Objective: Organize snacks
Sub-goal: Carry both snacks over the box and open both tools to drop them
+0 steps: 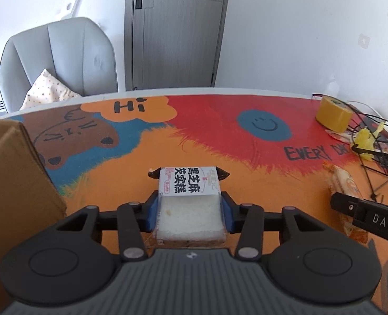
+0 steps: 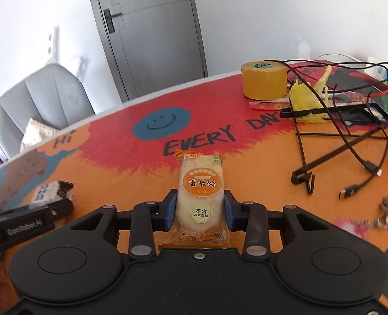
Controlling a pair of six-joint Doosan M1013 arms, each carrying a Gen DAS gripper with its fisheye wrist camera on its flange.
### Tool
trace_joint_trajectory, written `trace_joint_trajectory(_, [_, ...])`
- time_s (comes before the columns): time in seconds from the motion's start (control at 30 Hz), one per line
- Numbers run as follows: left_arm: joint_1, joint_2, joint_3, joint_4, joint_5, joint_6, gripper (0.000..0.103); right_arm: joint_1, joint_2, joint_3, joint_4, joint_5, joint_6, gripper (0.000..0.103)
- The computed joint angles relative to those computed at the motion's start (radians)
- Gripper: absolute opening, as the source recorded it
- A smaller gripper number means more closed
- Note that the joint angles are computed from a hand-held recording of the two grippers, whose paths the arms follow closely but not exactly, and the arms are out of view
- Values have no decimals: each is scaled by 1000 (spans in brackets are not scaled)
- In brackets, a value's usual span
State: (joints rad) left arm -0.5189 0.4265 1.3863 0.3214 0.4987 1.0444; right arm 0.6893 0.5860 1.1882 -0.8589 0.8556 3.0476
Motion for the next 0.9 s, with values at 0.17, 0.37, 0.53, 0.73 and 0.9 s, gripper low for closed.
trace_joint_trajectory(0.17, [-5,-38,33,-9,-33,34,46,21,-21,20,-45,-17,63,37])
trace_joint_trajectory(0.37, [-3,-78,63,-23,-60,56,46,39,-49,43,-90,-53,147,37])
trace_joint_trajectory(0.53, [0,-110,87,-2,-87,50,46,57,-60,45,-120,-51,186,37])
trace_joint_trajectory(0.73, [7,-145,114,-4,-108,48,46,80,-66,39,-170,-47,218,37])
trace_joint_trajectory(0.9, [17,-176,142,32,-134,19,46,97,-63,21,-193,-38,218,37])
